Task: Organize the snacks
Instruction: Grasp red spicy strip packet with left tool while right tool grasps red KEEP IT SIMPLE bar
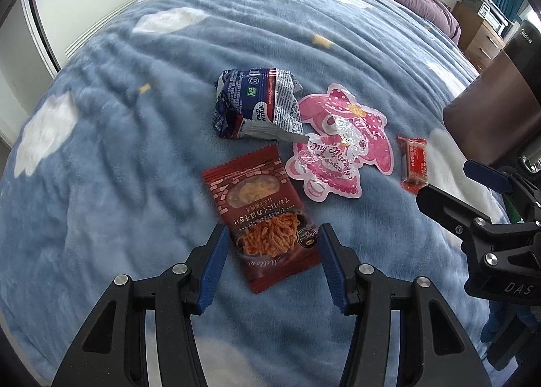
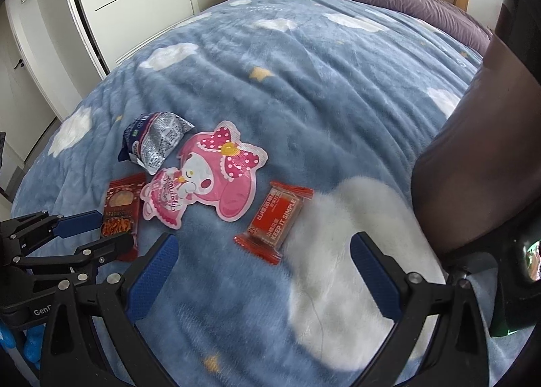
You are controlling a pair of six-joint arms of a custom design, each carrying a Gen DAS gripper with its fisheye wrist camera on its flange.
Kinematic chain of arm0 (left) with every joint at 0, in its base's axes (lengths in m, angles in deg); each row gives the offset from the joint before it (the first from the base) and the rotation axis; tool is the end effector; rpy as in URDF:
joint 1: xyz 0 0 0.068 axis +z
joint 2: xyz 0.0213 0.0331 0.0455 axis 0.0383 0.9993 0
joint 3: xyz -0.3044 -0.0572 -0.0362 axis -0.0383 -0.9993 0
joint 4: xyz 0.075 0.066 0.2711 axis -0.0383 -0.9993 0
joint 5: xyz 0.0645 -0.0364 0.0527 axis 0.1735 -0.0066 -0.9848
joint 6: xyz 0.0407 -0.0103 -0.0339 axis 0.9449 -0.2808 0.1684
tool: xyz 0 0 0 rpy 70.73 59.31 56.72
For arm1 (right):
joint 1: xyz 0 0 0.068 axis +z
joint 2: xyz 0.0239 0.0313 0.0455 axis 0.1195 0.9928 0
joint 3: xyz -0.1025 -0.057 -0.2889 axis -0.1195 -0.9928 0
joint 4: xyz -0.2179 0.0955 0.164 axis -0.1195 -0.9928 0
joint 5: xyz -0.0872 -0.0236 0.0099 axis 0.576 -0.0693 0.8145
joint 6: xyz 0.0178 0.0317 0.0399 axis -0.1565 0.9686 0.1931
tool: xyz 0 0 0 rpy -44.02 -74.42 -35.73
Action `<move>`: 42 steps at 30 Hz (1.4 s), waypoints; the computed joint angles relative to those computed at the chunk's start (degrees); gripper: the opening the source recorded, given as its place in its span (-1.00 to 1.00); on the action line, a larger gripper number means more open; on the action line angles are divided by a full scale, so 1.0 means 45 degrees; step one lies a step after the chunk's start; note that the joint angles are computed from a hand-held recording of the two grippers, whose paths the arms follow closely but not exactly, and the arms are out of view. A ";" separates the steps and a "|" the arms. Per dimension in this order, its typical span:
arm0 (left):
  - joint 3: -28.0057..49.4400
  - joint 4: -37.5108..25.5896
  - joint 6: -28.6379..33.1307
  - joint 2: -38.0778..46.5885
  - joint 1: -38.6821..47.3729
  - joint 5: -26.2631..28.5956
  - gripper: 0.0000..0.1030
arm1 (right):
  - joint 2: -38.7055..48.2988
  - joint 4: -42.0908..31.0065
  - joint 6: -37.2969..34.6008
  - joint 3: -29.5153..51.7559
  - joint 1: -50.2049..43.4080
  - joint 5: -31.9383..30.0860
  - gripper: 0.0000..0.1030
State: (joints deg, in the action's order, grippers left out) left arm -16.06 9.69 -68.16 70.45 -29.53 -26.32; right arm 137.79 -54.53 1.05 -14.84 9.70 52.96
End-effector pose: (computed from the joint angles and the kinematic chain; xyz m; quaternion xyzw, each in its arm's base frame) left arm 0.1763 -0.1002 0.2301 -0.1031 0.9688 -0.0355 0.2224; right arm 0.2227 0.0219 0.2545 -0.2408 0.9302 0.1079 0.2552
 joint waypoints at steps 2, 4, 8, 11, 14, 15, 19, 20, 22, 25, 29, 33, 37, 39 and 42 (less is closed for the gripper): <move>-0.0020 0.0090 0.0008 0.0072 0.0037 0.0031 -0.07 | 0.0162 0.0137 0.0087 -0.0026 -0.0002 0.0019 1.00; -0.0076 0.0229 0.0078 0.0167 0.0109 0.0054 -0.07 | 0.0324 0.0278 0.0200 -0.0032 -0.0020 0.0043 1.00; -0.0281 0.0450 0.0226 0.0229 0.0346 0.0263 -0.06 | 0.0607 0.0448 0.0364 -0.0023 -0.0029 0.0062 1.00; -0.0400 0.0629 0.0292 0.0275 0.0474 0.0355 -0.06 | 0.0832 0.0624 0.0505 0.0012 0.0049 0.0163 1.00; -0.0464 0.0815 0.0325 0.0345 0.0635 0.0518 -0.06 | 0.1020 0.0770 0.0670 0.0013 0.0087 0.0241 1.00; -0.0490 0.0849 0.0409 0.0332 0.0764 0.0601 -0.06 | 0.1115 0.0829 0.0747 0.0004 0.0089 0.0255 1.00; -0.0520 0.1053 0.0581 0.0466 0.1067 0.0829 -0.06 | 0.1402 0.0925 0.0955 0.0011 0.0127 0.0202 1.00; -0.0543 0.1079 0.0630 0.0460 0.1152 0.0894 -0.06 | 0.1453 0.0952 0.1007 0.0012 0.0144 0.0215 1.00; -0.0546 0.1181 0.0669 0.0546 0.1245 0.0956 -0.05 | 0.1594 0.1006 0.1121 0.0030 0.0165 0.0212 1.00; -0.0550 0.1271 0.0729 0.0617 0.1347 0.1003 -0.03 | 0.1700 0.1122 0.1327 0.0032 0.0253 0.0272 1.00; -0.0617 0.1480 0.0905 0.0659 0.1645 0.1263 -0.03 | 0.1941 0.1231 0.1472 0.0116 0.0320 0.0297 1.00; -0.0715 0.1547 0.1121 0.0594 0.1714 0.1232 -0.03 | 0.2087 0.1356 0.1534 0.0165 0.0471 0.0415 1.00; -0.0693 0.1568 0.1163 0.0672 0.1589 0.1086 -0.05 | 0.2320 0.1379 0.1701 0.0279 0.0290 0.0316 0.87; -0.0644 0.1572 0.1179 0.0748 0.1570 0.1082 -0.06 | 0.2333 0.1417 0.1654 0.0270 0.0219 0.0338 0.74; -0.0595 0.1551 0.1175 0.0838 0.1513 0.1005 -0.06 | 0.2331 0.1454 0.1621 0.0240 0.0189 0.0315 0.65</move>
State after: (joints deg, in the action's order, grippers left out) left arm -18.74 16.67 -62.87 74.22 -22.72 -21.80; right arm 148.28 -47.99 8.34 -13.75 10.55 54.38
